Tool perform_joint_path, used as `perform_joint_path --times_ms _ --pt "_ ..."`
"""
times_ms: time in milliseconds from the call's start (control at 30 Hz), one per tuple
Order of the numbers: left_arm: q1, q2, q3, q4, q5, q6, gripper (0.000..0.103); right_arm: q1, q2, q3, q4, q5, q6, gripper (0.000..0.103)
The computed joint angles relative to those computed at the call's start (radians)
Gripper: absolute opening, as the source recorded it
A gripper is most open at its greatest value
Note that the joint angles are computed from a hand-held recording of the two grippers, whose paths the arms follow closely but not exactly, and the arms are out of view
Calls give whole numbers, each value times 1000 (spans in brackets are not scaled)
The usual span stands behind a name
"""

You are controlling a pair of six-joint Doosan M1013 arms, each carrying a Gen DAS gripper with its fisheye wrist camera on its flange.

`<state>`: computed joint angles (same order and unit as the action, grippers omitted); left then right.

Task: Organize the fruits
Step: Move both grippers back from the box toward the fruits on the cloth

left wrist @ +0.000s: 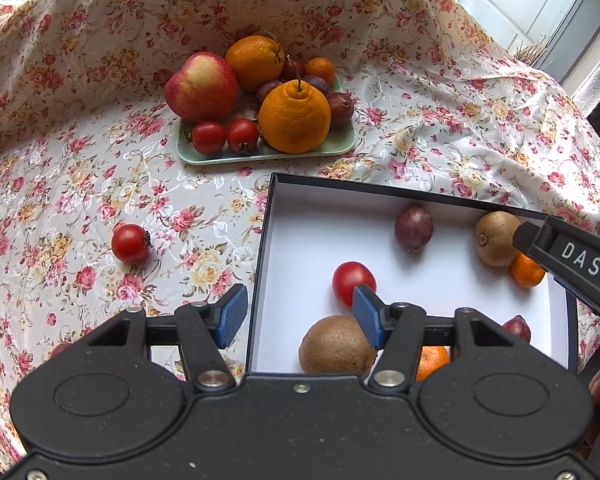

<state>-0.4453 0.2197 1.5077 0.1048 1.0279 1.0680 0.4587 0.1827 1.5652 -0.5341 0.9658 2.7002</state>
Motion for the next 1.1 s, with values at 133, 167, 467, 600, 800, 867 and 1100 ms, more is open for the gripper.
perform_joint_path --times_ms 133,167,467,600,800,867,1100 --pt "8 -6 3 -2 -1 1 62 2 -12 24 3 -71 24 46" --pt "10 -7 4 -4 0 2 62 5 -12 25 -9 -79 29 46" --pt "23 -17 12 -2 -2 5 62 -10 4 14 147 -178 -157 51" --pt "31 -24 18 -1 -2 8 62 -30 11 12 320 -230 -317 54" --pt "49 -33 27 2 2 6 62 -29 -3 55 420 -387 -403 57" --pt "56 -36 30 4 3 3 62 -27 -3 60 447 -419 -398 57" --pt "96 -51 44 15 12 -25 62 27 57 -30 320 -258 -303 57"
